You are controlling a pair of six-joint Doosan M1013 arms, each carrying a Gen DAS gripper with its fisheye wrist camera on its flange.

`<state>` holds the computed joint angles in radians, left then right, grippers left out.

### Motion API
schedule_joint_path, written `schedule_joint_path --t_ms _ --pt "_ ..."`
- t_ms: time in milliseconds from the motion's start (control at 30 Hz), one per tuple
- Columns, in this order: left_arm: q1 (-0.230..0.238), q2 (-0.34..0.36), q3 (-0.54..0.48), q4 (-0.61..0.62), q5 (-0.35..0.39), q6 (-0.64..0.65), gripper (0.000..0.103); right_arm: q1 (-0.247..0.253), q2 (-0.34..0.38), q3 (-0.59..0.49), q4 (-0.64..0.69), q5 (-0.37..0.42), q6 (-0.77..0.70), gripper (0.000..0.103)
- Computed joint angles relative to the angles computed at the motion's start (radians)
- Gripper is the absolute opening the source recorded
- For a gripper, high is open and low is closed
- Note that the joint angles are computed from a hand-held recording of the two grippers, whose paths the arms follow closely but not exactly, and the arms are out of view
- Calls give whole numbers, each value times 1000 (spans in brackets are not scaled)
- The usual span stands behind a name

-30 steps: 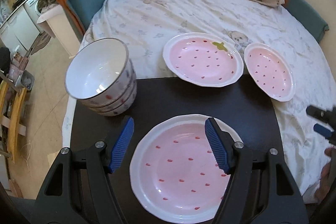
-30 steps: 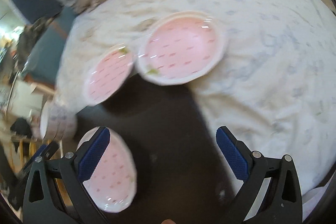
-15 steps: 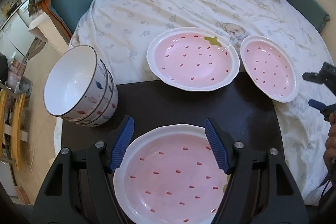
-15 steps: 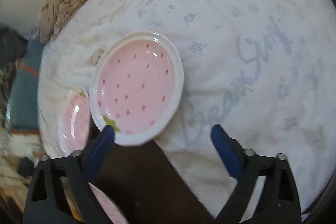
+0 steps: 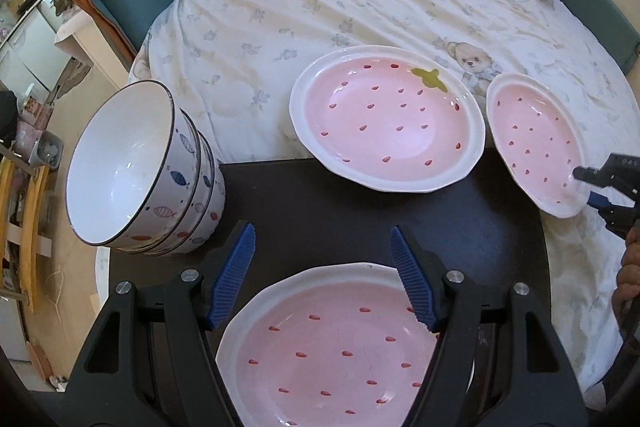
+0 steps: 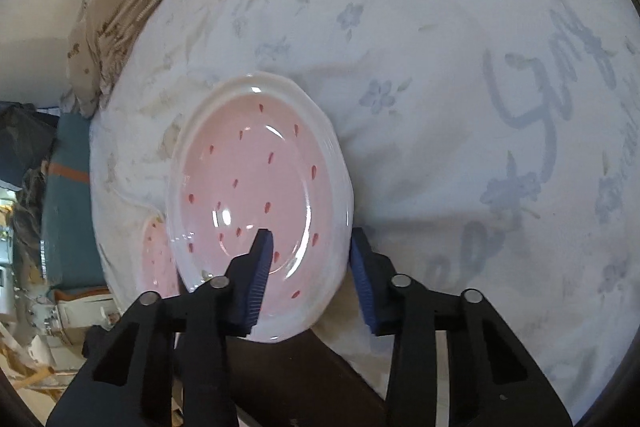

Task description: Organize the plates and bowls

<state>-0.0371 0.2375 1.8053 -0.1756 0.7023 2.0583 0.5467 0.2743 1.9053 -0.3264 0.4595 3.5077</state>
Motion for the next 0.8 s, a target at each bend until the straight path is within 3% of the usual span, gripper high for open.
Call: schedule_joint_path --t_ms 133,300,433,600,800 --pt "-7 2 0 4 1 0 67 -19 19 5 88 -19 -92 22" --pt "-17 -1 4 -1 5 8 67 -31 26 10 122 -40 -167 22" --pt "-23 -3 2 -14 18 19 67 -23 3 37 99 -112 -143 10" --pt "-34 10 -18 -35 72 27 67 22 -15 36 123 -72 -167 10" --pt "-56 19 -31 -43 98 10 67 98 -57 74 132 -49 -50 10"
